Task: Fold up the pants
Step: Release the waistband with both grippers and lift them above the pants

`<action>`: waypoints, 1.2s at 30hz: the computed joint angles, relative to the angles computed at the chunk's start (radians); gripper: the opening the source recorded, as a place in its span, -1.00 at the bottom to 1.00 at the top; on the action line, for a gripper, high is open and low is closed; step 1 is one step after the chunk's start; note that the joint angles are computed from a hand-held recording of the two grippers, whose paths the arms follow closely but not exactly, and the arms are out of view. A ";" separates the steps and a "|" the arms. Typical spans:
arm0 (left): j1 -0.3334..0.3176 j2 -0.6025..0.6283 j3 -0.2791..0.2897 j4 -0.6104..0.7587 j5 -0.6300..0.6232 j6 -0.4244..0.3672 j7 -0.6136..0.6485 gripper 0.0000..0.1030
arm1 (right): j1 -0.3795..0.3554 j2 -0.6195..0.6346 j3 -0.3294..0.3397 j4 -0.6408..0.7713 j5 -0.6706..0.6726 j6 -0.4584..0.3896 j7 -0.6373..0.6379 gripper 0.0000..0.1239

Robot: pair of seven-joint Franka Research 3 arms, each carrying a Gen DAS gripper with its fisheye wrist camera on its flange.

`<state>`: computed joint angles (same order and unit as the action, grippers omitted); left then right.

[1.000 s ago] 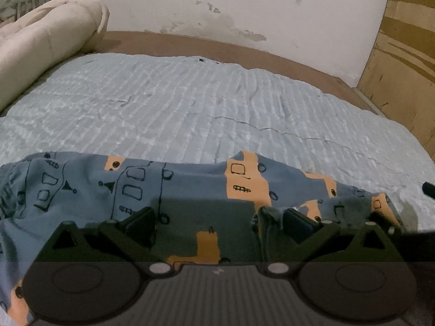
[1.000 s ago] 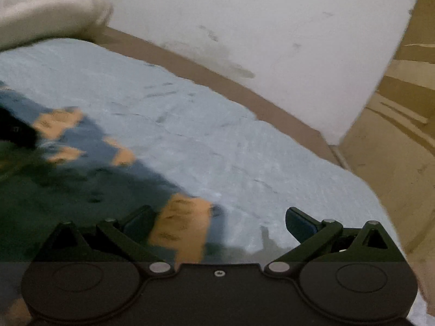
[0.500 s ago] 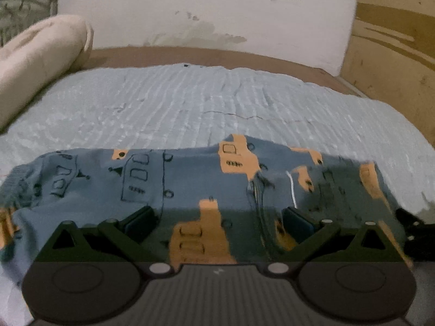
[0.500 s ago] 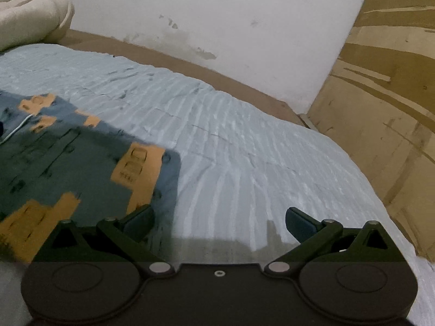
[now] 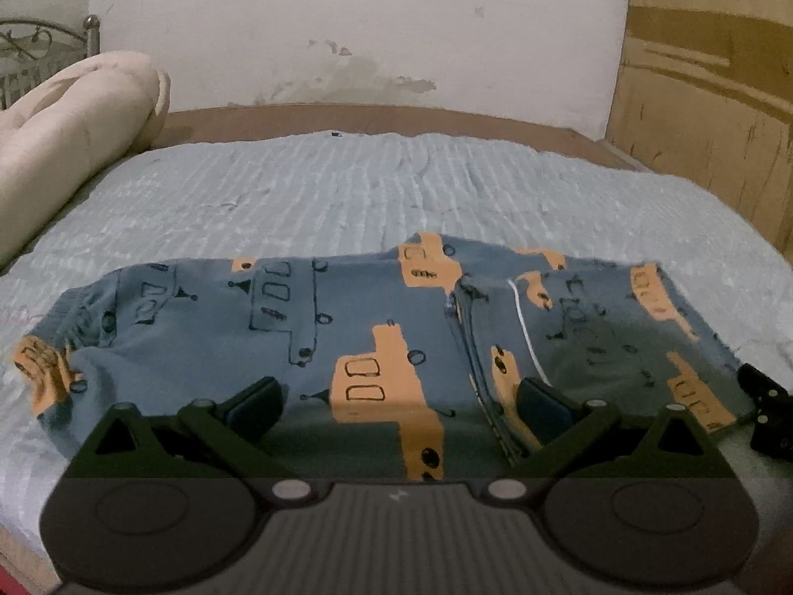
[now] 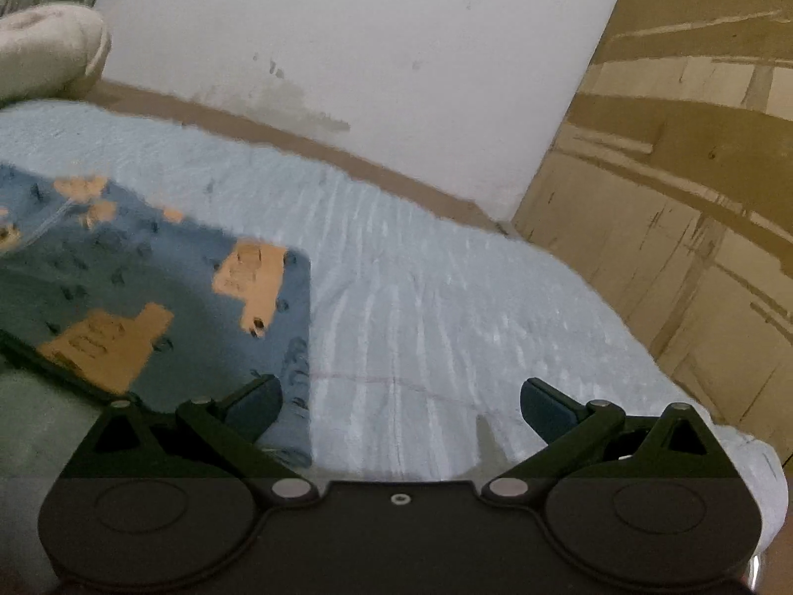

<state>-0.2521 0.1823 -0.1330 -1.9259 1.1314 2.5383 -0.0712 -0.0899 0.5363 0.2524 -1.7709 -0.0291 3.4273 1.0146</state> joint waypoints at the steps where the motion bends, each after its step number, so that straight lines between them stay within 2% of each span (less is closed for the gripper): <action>1: 0.000 -0.013 0.001 -0.011 0.004 0.001 -0.014 0.99 | -0.070 0.001 0.076 -0.011 -0.056 0.017 0.033 0.65; 3: 0.002 -0.051 0.001 -0.044 0.026 -0.005 -0.055 0.99 | -0.192 0.013 0.221 -0.021 -0.138 0.021 0.067 0.65; 5: 0.009 -0.093 -0.006 -0.081 0.046 -0.023 -0.095 0.99 | -0.281 0.035 0.333 -0.022 -0.238 0.003 0.103 0.65; 10: 0.041 -0.195 -0.041 -0.182 0.028 -0.097 -0.170 0.99 | -0.399 0.119 0.560 0.001 -0.348 -0.093 0.057 0.65; 12: 0.056 -0.236 -0.053 -0.229 0.019 -0.105 -0.217 0.99 | -0.415 0.149 0.622 0.012 -0.350 -0.130 0.015 0.65; 14: 0.072 -0.267 -0.064 -0.270 0.021 -0.102 -0.270 0.99 | -0.388 0.153 0.624 0.021 -0.336 -0.140 -0.019 0.65; 20: 0.112 -0.288 -0.080 -0.322 0.044 -0.101 -0.354 0.99 | -0.259 0.130 0.520 0.040 -0.253 -0.157 -0.081 0.65; 23: 0.127 -0.279 -0.079 -0.326 0.084 -0.085 -0.382 0.99 | -0.261 0.135 0.525 0.039 -0.212 -0.164 -0.109 0.65; 26: 0.130 -0.255 -0.076 -0.308 0.084 -0.091 -0.352 0.99 | -0.260 0.141 0.529 0.039 -0.171 -0.168 -0.138 0.65; 32: 0.117 -0.223 -0.072 -0.268 0.132 -0.110 -0.320 0.99 | -0.267 0.168 0.546 0.007 -0.134 -0.071 -0.198 0.65; 36: 0.111 -0.217 -0.068 -0.257 0.199 -0.112 -0.345 0.99 | -0.264 0.168 0.540 0.007 -0.149 -0.072 -0.176 0.65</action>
